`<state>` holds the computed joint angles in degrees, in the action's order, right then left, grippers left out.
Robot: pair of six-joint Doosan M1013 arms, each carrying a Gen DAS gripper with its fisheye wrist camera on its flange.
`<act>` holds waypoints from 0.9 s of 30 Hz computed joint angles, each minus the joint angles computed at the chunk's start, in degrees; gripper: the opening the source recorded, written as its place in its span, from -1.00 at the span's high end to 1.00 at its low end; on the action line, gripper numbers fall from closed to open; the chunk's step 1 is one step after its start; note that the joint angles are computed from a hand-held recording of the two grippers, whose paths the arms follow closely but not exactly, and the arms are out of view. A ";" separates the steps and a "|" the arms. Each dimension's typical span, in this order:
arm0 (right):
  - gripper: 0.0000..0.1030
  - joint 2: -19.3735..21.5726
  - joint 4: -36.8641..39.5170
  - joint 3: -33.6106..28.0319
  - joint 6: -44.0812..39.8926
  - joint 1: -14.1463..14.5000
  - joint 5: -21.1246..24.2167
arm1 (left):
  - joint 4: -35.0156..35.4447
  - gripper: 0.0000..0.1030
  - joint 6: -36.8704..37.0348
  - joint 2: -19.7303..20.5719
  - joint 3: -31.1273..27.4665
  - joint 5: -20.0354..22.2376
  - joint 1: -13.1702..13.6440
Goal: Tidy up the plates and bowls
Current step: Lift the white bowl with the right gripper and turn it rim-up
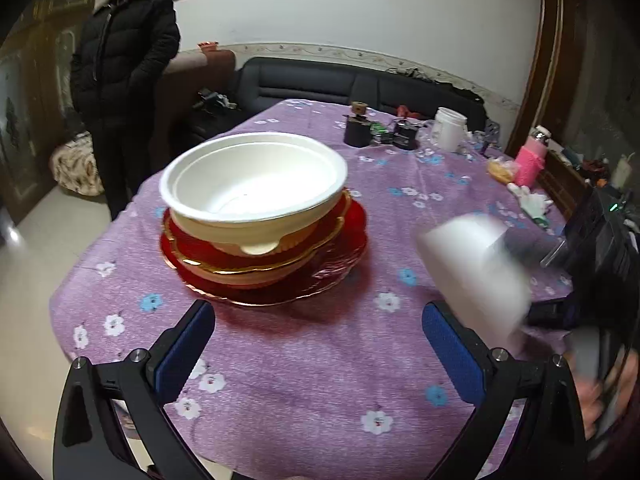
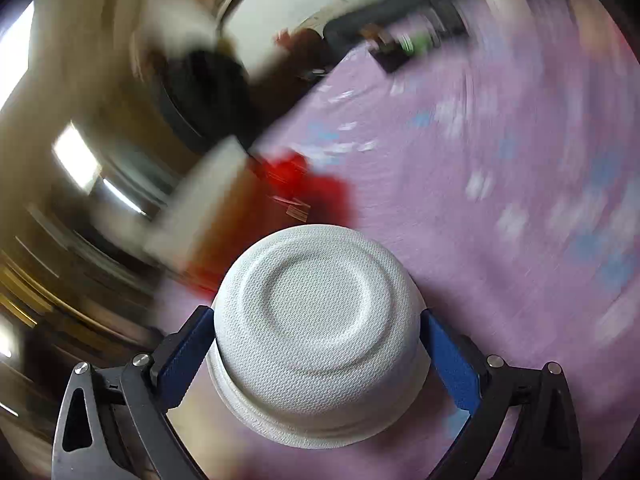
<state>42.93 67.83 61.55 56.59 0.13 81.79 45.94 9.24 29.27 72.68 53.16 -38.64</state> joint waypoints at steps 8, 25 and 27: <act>-0.99 1.74 4.83 -0.11 13.88 -6.56 -5.07 | -4.63 -1.00 5.49 1.46 -2.61 -5.46 0.57; -0.89 -5.54 -20.04 3.01 11.62 -7.89 -24.69 | -21.67 -1.00 24.83 11.85 -20.65 -1.08 1.49; -0.64 -5.19 -22.54 2.62 12.29 -7.15 -24.77 | -21.24 -1.00 27.01 14.26 -25.03 1.59 1.29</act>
